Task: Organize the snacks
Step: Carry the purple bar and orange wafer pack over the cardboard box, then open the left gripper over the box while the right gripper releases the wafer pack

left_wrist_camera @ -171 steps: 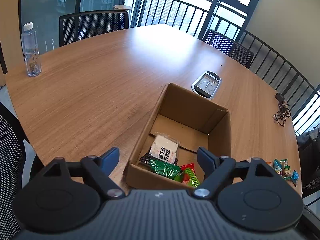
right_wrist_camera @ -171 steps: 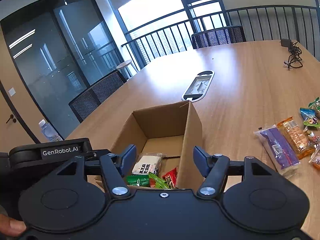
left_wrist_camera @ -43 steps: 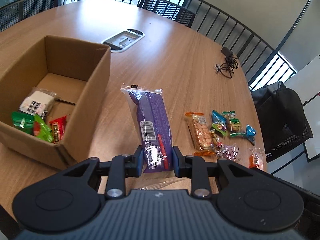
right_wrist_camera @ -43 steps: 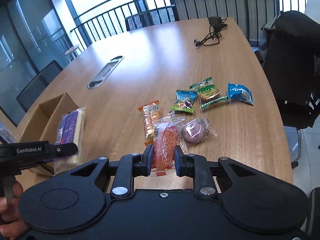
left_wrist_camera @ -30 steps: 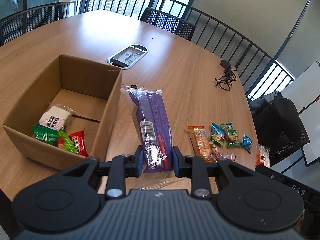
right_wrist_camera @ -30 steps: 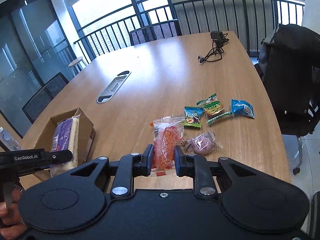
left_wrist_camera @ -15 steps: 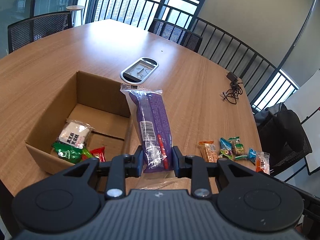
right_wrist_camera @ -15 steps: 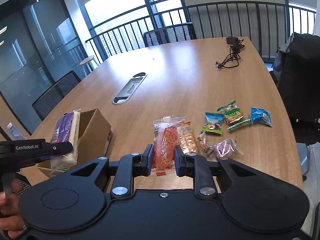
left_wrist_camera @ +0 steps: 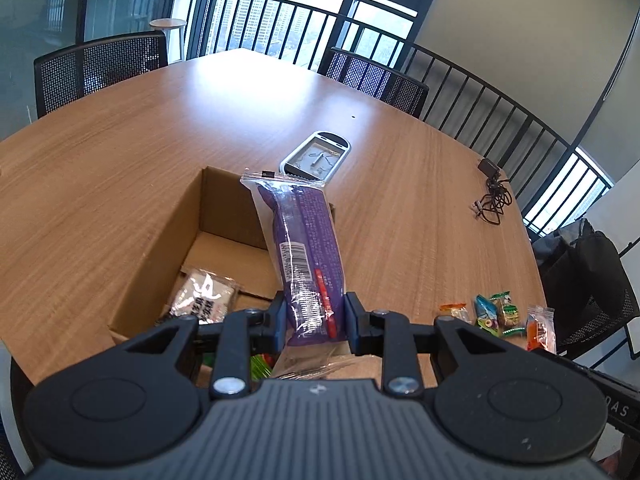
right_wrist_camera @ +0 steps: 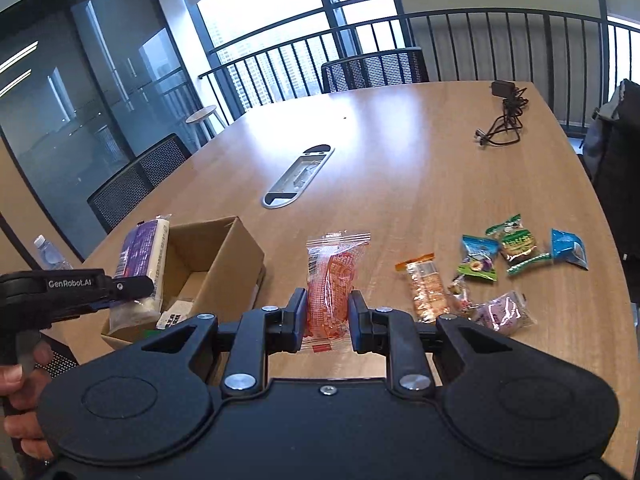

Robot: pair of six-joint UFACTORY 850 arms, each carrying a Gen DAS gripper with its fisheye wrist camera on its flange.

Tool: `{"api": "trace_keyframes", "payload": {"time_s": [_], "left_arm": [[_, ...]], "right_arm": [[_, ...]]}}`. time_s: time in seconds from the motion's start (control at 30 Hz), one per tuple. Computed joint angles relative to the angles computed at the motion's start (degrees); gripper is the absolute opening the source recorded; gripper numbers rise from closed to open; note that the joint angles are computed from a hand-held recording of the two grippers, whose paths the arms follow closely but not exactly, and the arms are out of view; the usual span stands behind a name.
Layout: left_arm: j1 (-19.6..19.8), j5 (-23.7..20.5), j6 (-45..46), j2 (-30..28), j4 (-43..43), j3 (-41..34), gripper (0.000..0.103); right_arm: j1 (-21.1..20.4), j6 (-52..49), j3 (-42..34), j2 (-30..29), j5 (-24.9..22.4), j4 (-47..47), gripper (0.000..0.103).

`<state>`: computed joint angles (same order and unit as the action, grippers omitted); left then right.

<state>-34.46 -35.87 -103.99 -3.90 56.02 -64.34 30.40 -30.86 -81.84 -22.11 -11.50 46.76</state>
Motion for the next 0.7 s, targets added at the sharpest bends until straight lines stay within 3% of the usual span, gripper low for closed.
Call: {"api": "trace_keyframes", "payload": {"time_s": [0.43,0.7], "left_arm": [[4.79,4.53,6.75,0.15,-4.37,1.05,0.029],[4.61,5.06,0.94,1.98,-0.60,4.25,0.033]], "right_arm": [[2.43,-3.69,-4.88,-3.10,-3.24,1.86,0.021],[4.43,-3.06,-11.19,-6.92,-6.91,-0.76,0.021]]}}
